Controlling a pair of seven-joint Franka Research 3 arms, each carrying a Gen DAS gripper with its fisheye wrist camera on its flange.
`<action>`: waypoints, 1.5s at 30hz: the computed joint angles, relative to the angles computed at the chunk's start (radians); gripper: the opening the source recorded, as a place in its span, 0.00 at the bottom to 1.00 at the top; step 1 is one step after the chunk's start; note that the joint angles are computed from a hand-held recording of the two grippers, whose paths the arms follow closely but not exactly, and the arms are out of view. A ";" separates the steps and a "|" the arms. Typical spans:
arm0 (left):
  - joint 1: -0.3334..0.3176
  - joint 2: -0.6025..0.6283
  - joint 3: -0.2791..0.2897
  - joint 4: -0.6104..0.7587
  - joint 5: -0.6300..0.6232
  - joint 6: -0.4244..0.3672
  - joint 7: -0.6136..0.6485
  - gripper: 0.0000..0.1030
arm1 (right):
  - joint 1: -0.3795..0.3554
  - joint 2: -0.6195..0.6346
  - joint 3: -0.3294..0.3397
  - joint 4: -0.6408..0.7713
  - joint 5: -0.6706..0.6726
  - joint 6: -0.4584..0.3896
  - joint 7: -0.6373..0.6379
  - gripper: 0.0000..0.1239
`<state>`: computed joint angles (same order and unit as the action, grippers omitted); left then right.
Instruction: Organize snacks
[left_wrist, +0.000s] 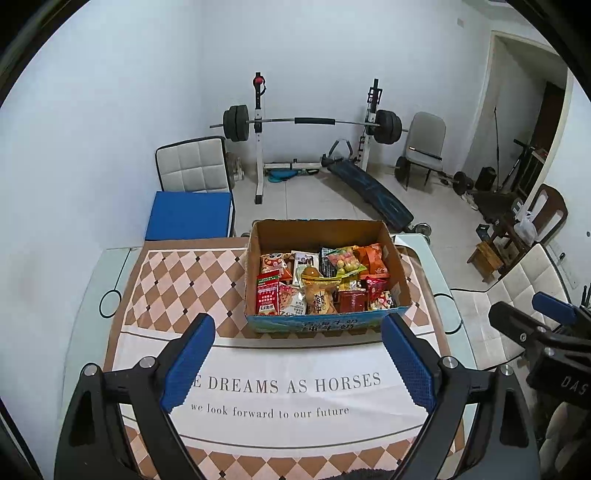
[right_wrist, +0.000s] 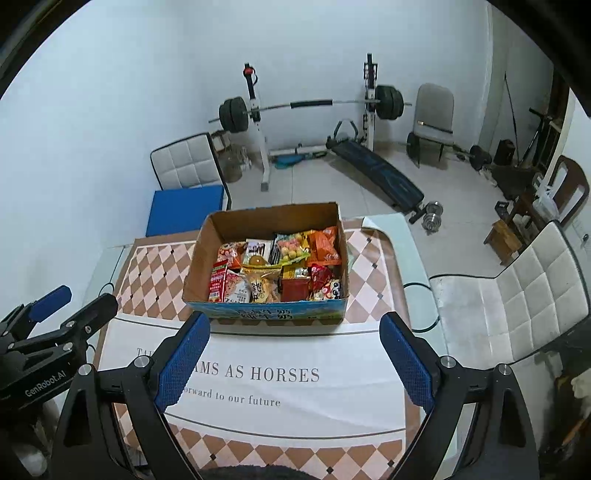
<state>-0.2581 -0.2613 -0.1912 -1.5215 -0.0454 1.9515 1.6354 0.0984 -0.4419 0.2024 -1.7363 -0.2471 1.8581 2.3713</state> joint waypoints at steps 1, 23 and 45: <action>-0.001 -0.008 0.002 -0.002 -0.005 -0.003 0.001 0.90 | 0.000 -0.004 0.004 0.004 -0.005 -0.006 0.002 0.77; -0.001 -0.030 0.000 -0.053 0.018 0.094 -0.036 1.00 | -0.021 -0.011 0.042 0.027 -0.093 -0.035 0.008 0.82; -0.004 0.072 -0.036 -0.020 0.121 0.123 -0.099 1.00 | -0.024 0.060 -0.025 -0.016 -0.133 0.033 0.008 0.82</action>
